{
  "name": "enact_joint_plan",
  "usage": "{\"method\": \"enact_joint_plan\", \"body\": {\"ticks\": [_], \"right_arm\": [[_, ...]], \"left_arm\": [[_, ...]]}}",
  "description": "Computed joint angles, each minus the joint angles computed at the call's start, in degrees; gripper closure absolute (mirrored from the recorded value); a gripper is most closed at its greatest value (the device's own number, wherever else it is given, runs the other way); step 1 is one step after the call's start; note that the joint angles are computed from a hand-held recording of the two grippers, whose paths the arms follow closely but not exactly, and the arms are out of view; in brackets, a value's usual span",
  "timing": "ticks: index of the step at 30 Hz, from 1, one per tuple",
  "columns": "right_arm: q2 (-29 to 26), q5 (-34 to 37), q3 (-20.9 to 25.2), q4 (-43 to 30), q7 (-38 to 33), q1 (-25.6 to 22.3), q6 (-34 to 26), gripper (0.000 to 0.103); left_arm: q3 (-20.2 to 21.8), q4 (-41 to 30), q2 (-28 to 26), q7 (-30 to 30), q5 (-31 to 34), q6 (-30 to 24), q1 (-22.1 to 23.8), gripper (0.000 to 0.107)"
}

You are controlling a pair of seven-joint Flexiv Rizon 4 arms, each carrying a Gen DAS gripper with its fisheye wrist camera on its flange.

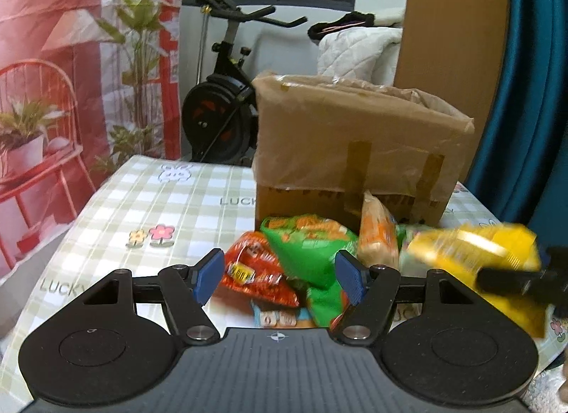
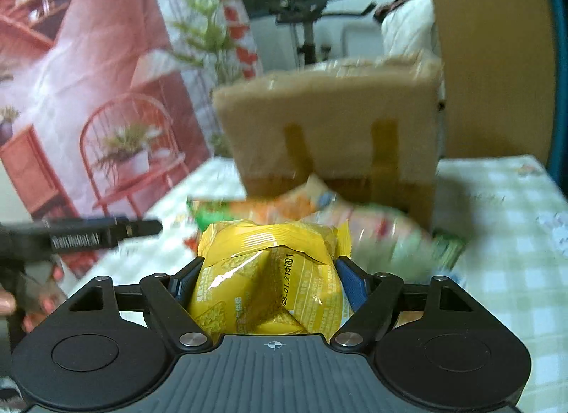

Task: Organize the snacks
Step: 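Grasp the orange-white snack bar with the left tool while the right tool grasps the yellow bag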

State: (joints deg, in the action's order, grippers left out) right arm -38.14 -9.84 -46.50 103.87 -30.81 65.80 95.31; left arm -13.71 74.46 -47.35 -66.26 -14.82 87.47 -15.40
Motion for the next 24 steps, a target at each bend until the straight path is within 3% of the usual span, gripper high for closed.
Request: {"method": "enact_joint_plan", "body": {"ticks": [3,6,8,11,13,16,19,24], "right_arm": [[-1.11,1.68,-5.22,0.98,-0.23,2.54,2.02,0.028],[-4.52,3.86,-12.19,1.32,-1.11,5.86,0.23,0.028],[-5.92,4.80,-13.87,1.38,-0.92,6.05,-1.30,0.028],[-7.34,5.09,-14.33,1.76,-0.61,5.39,-2.20,0.028],[-8.12,4.95,-13.72,1.67,-0.67,4.49,-2.08,0.028],[-8.91,4.71,-12.15,1.23,-0.96,3.00,-1.85,0.028],[-9.67,4.83,-11.61,0.68,-0.92,2.47,-1.68,0.028],[-10.27,5.53,-10.95,0.33,-0.87,1.49,-0.47,0.028]], "left_arm": [[-1.11,-2.01,-1.23,1.35,0.24,-0.60,0.08,0.036],[-1.39,-5.19,-3.05,2.93,0.39,-2.61,-0.74,0.037],[-2.15,-7.11,-4.39,4.56,0.43,-3.62,-1.10,0.039],[-3.63,-9.57,-6.30,7.49,0.01,-5.71,-1.48,0.044],[-3.93,-11.39,-7.45,9.02,-0.60,-8.36,-2.04,0.057],[-5.06,-13.21,-8.73,11.45,-2.31,-13.23,-2.41,0.066],[-5.32,-13.67,-9.52,12.94,-4.15,-16.55,-2.92,0.069],[-1.41,-15.94,-11.32,9.77,-4.88,-21.00,-5.33,0.069]]}}
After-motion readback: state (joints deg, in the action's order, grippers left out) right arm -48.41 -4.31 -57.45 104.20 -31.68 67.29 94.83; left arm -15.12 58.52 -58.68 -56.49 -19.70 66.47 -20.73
